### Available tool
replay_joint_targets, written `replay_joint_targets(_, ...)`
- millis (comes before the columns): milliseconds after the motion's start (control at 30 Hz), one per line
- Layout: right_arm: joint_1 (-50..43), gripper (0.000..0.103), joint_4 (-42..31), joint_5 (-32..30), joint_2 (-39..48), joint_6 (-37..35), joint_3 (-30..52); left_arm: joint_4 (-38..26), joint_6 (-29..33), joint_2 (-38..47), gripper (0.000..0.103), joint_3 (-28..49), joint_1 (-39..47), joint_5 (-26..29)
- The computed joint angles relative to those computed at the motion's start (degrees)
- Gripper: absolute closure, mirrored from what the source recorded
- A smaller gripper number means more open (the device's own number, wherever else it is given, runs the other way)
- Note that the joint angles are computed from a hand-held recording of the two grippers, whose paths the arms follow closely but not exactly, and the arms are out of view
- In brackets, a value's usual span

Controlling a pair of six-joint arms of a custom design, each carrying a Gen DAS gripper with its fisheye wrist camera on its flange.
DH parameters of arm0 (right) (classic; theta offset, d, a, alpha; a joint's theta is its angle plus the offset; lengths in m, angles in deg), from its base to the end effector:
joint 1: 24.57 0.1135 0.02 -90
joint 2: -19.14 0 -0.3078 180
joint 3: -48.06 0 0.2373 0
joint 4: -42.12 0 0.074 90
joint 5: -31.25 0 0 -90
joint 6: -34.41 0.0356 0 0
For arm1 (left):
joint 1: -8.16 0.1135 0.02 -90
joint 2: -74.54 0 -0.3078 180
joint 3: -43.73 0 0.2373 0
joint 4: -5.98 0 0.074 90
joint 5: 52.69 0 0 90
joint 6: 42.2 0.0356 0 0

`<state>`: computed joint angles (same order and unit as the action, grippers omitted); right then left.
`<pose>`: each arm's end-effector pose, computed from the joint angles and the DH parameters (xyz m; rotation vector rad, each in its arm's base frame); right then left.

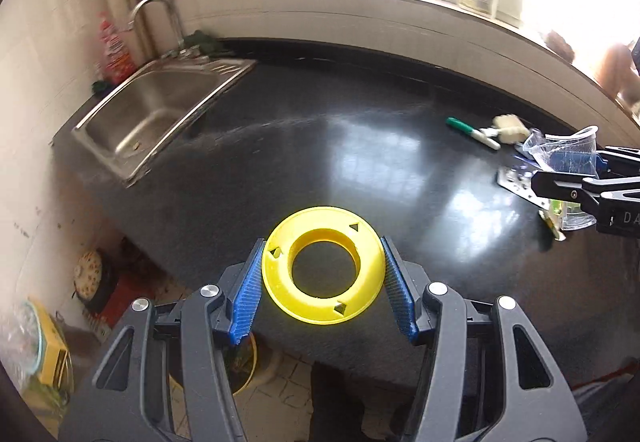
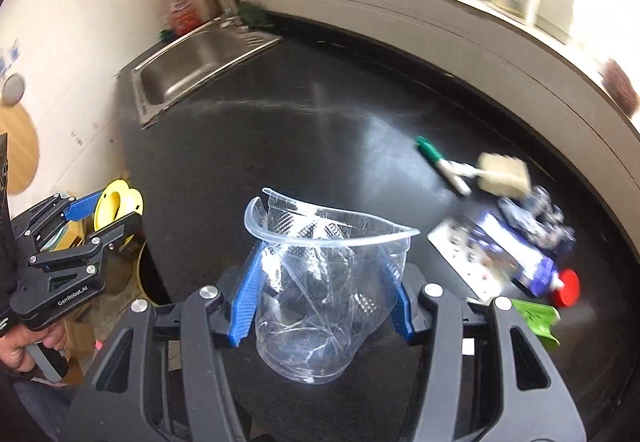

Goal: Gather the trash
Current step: 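Carry both items over the bin and open the left tool to drop the tape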

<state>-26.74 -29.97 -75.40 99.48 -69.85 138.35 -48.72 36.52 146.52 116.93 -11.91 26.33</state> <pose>0.2528 0.0006 0.3624 -0.3686 2.5825 0.2852 0.2154 -0.0715 0.3237 0.1116 2.4774 0.0084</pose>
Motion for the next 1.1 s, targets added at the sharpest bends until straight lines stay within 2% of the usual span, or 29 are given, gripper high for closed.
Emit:
replay_joint_targets(133,18.38,0.049,2.48,0.73,6.15,5.69,3.94,-2.09,3.22,-6.79,0.048,-5.40,14.79,2.10)
replay_joint_targets(233,29.51,0.049,3.34,0.23,11.94,7.78,8.81,-2.52,8.13,-10.38,0.048,-9.78,31.06,7.35)
replay_joint_targets(400,43.10,0.048,2.73,-0.44,24.65,9.45,18.82,1.16,18.40,-10.09,0.048,-16.00,54.91,16.70)
replay_joint_targets(533,49.70,0.048,1.55,-0.13,33.71,10.01,26.26,7.57,24.53,-5.00,0.048,-20.56,66.86,22.49)
replay_joint_targets(667,53.48,0.047,-1.96,1.09,43.64,10.25,36.11,14.60,26.12,1.55,0.048,-24.15,71.85,25.47)
replay_joint_targets(867,55.21,0.046,-9.57,2.32,57.14,10.55,52.81,26.06,26.28,12.90,0.048,-27.25,72.77,25.49)
replay_joint_targets(1100,55.71,0.042,-15.62,3.60,65.43,10.19,65.62,30.31,28.39,19.55,0.048,-26.89,74.56,27.34)
